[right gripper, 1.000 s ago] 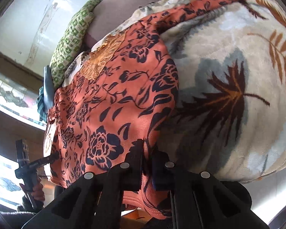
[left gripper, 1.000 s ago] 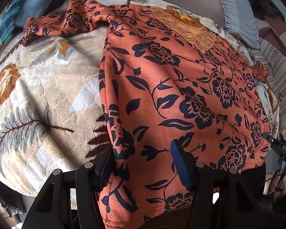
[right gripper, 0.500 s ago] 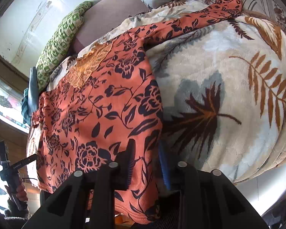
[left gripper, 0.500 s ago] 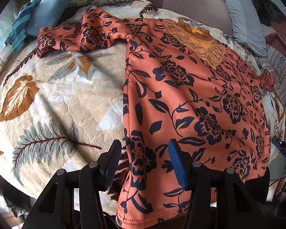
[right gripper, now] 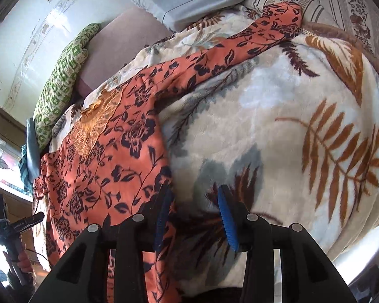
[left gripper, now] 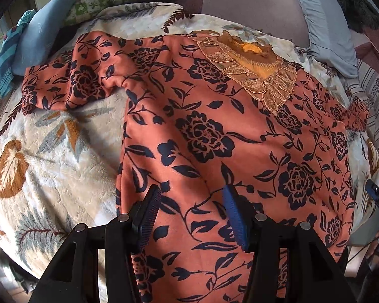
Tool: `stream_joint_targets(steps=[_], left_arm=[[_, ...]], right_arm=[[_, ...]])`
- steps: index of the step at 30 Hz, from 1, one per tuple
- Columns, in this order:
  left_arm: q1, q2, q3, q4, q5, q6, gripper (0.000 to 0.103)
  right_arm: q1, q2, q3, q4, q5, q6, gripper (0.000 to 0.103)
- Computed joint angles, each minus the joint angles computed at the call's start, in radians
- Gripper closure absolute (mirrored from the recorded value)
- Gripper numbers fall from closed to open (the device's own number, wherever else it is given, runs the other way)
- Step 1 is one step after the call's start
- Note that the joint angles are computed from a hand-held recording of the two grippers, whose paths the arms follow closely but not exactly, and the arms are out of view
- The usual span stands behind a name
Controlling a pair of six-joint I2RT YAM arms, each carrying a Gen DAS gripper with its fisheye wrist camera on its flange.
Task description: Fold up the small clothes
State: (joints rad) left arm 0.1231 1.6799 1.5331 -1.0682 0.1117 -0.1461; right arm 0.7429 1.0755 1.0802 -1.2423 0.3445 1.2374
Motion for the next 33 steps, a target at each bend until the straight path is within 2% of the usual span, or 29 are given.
stream_joint_targets(steps=[4,7,10,12,13,17,19,21,24,28,30,32,33], left_arm=[[-0.089,0.129,0.130,-0.011,-0.025,-0.033,0.051],[-0.156,0.255,0.262,-0.026,-0.093,-0.037,0.051],[-0.192,0.383,0.397,-0.036,-0.144,-0.052,0.051],[-0.202,0.444,0.450,-0.024,-0.157,-0.065,0.051],[-0.203,0.476,0.477,-0.023,-0.162,-0.071,0.051],[-0.200,0.587,0.533,-0.045,-0.138,-0.079,0.051],[-0.211,0.577,0.488,0.011,-0.168,-0.053,0.046],[-0.220,0.572,0.461,0.047,-0.183,-0.035,0.041],[-0.224,0.579,0.450,0.074,-0.186,-0.042,0.036],[-0.221,0.592,0.468,0.064,-0.176,-0.045,0.033],[-0.220,0.585,0.463,0.064,-0.175,-0.041,0.032],[-0.220,0.583,0.456,0.074,-0.176,-0.043,0.030],[-0.220,0.579,0.449,0.080,-0.178,-0.044,0.030]], right_arm=[[-0.363,-0.016,0.058,0.038,-0.055,-0.302,0.062],[-0.666,0.025,0.121,0.111,-0.146,-0.523,0.053],[-0.883,0.139,0.215,0.170,-0.174,-0.666,0.049],[-0.958,0.249,0.294,0.201,-0.164,-0.712,0.047],[-0.988,0.318,0.341,0.211,-0.180,-0.735,0.041],[-1.044,0.540,0.484,0.264,-0.181,-0.775,0.041],[-1.060,0.622,0.520,0.302,-0.175,-0.758,0.040],[-1.064,0.737,0.601,0.271,-0.180,-0.755,0.037],[-1.034,0.873,0.692,0.249,-0.114,-0.770,0.037],[-0.994,0.983,0.778,0.187,0.047,-0.753,0.037],[-0.979,0.962,0.746,0.206,0.093,-0.761,0.044],[-0.979,0.928,0.686,0.227,0.107,-0.783,0.065],[-0.981,0.896,0.640,0.252,0.103,-0.805,0.069]])
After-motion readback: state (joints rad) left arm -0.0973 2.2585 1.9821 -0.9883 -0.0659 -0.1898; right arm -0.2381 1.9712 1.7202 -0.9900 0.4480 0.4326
